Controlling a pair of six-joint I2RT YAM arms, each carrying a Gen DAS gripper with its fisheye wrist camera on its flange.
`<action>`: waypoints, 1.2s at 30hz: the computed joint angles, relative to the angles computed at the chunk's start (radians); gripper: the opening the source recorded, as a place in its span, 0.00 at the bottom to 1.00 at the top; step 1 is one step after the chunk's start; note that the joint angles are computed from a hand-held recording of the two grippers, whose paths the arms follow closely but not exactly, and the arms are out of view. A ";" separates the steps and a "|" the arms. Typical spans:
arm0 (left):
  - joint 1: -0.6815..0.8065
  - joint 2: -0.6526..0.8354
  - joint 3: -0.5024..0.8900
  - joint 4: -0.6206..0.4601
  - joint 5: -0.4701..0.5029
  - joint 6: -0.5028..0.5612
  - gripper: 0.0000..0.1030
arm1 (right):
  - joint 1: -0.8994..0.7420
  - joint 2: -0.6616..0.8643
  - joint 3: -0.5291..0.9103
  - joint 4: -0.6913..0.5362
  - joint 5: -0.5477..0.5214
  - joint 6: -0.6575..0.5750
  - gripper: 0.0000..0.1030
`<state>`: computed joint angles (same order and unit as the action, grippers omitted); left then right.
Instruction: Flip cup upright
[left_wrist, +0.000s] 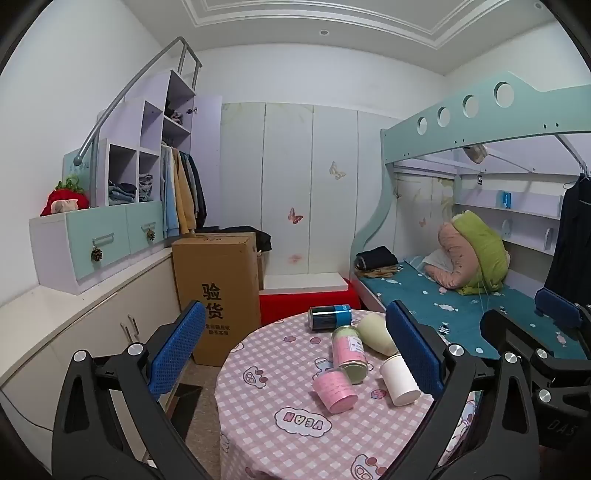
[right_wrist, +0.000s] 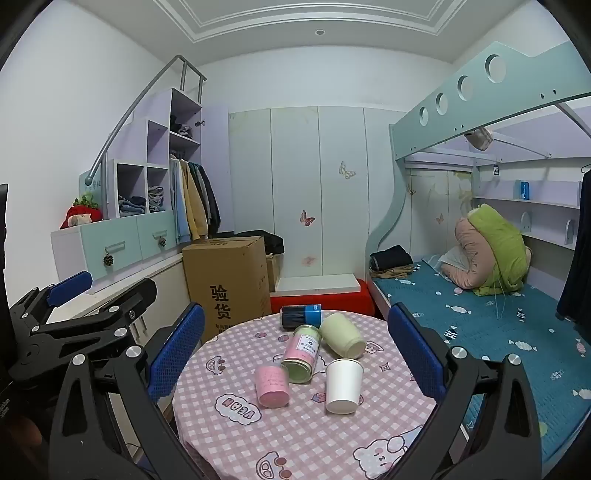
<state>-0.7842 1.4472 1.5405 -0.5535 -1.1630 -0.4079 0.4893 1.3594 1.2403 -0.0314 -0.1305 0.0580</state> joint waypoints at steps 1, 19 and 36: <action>-0.002 0.001 0.002 -0.003 -0.003 -0.003 0.95 | 0.000 0.000 0.000 0.001 -0.001 0.002 0.93; 0.015 0.003 0.002 -0.022 0.025 -0.023 0.95 | 0.009 0.011 0.009 -0.009 0.007 0.013 0.93; 0.033 0.009 -0.005 0.005 0.052 0.000 0.95 | -0.006 0.019 0.012 -0.011 -0.002 0.021 0.93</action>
